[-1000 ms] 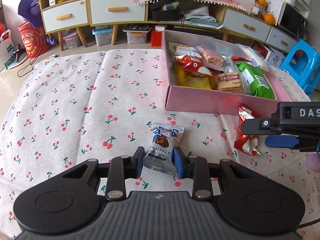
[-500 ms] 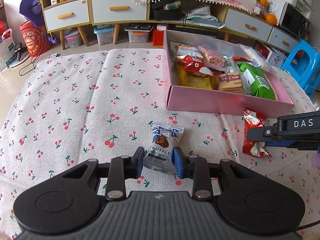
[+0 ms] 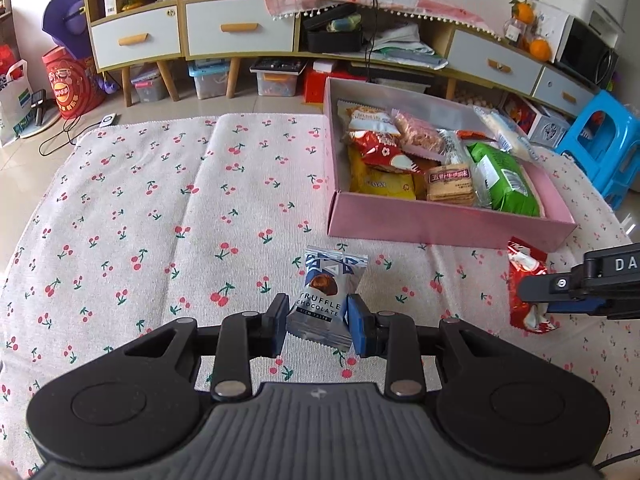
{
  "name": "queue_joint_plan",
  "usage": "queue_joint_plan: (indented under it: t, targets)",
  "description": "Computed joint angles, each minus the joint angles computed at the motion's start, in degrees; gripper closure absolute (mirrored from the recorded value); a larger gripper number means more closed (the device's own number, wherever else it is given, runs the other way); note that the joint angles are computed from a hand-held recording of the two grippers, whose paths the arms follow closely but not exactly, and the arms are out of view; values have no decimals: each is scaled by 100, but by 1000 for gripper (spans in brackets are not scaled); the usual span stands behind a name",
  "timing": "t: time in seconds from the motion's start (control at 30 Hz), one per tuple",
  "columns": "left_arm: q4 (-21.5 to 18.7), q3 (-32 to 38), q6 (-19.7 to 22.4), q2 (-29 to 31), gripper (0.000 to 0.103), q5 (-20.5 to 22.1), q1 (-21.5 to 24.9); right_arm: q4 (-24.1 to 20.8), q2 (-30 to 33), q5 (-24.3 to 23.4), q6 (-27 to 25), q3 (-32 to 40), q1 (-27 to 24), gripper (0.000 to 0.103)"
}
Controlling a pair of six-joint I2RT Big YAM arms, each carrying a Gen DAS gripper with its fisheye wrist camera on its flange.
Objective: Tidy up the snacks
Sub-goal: 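Lower truffle pack into pink box with left tool while right tool drops red candy pack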
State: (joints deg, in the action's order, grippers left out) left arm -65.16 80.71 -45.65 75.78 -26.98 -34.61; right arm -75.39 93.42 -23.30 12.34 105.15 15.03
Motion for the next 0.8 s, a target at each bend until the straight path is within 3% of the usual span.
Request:
queue_joint_plan:
  t: [0.53, 0.8]
  targets:
    - [304, 269, -451, 31, 75, -124, -60, 226, -30, -565, 395, 297, -355, 68]
    - [606, 739, -22, 419, 74, -139, 36, 455, 340, -489, 282, 825, -341, 68]
